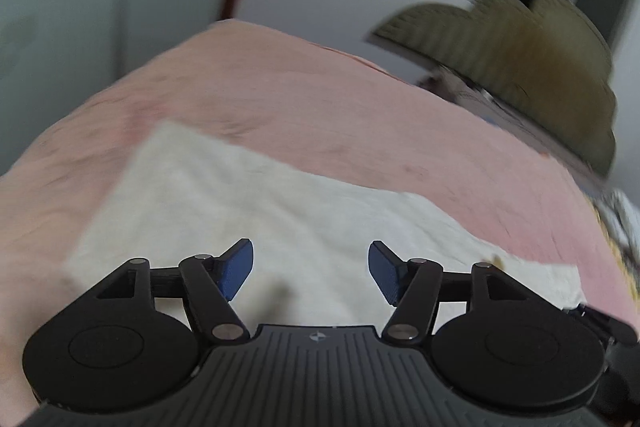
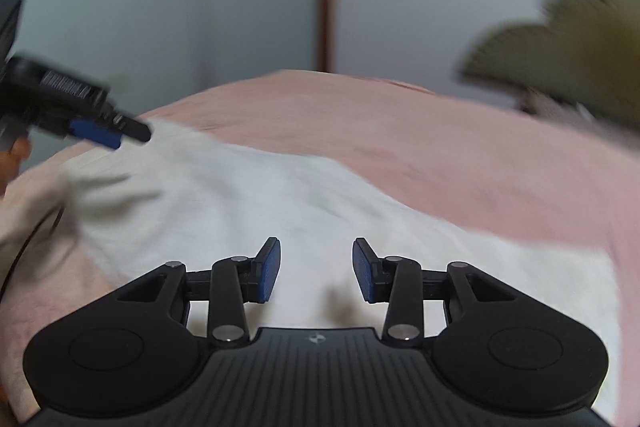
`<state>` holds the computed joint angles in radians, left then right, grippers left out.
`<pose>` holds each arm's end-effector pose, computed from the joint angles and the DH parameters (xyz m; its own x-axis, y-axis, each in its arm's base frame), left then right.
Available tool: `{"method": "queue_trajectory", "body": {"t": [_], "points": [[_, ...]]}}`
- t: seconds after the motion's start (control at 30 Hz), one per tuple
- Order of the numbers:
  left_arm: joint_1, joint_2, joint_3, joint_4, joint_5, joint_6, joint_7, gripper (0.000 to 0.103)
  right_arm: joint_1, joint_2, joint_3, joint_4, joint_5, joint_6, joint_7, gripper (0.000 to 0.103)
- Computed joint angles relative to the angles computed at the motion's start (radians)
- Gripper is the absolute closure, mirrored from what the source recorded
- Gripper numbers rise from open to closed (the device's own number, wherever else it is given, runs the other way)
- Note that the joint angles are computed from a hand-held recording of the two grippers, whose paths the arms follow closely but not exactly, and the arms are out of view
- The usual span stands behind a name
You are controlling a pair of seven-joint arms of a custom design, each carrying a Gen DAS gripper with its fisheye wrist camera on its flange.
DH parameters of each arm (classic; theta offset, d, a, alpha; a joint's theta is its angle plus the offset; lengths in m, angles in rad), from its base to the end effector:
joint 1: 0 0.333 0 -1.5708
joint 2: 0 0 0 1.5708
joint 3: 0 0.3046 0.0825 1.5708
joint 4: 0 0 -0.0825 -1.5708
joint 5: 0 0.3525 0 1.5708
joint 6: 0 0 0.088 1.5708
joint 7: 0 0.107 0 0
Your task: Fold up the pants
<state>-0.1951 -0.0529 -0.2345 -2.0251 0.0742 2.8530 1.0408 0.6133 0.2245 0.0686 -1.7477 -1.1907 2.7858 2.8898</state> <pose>0.5079 -0.2402 0.5785 -0.1049 -0.9422 0.3183 -0.6935 -0.1601 -0.7024 0.4667 0.4280 0.5150 0.3151 -0.9488 0.0203 -0.4592 -0.1712 -0.8717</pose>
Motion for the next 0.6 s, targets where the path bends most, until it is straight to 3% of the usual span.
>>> {"method": "queue_trajectory", "body": {"t": [0.13,0.2,0.27,0.3,0.4,0.53,0.6], "points": [[0.024,-0.104,0.057,-0.102,-0.203,-0.017,0.07,0.037,-0.024,0.178,0.09,0.208,0.239,0.059,-0.441,0.064],[0.019,-0.152,0.091,-0.151,-0.325,-0.025,0.135,0.037,-0.018,0.27,0.145,0.326,0.329,0.029,-0.652,0.063],[-0.008,-0.175,0.132,-0.175,-0.472,-0.041,0.233,0.035,0.014,0.343,0.163,0.424,0.353,-0.005,-0.806,0.054],[-0.025,-0.172,0.154,-0.173,-0.556,-0.059,0.289,0.035,0.037,0.377,0.156,0.471,0.352,-0.025,-0.863,0.046],[-0.042,-0.157,0.179,-0.169,-0.734,-0.103,0.398,0.035,0.111,0.469,0.114,0.592,0.35,-0.112,-0.983,0.045],[-0.03,-0.11,0.169,-0.14,-0.885,-0.138,0.489,0.031,0.218,0.51,-0.028,0.645,0.277,-0.105,-0.91,0.046],[-0.019,-0.079,0.154,-0.121,-0.959,-0.147,0.52,0.03,0.243,0.555,-0.071,0.707,0.286,-0.105,-0.904,0.047]]}}
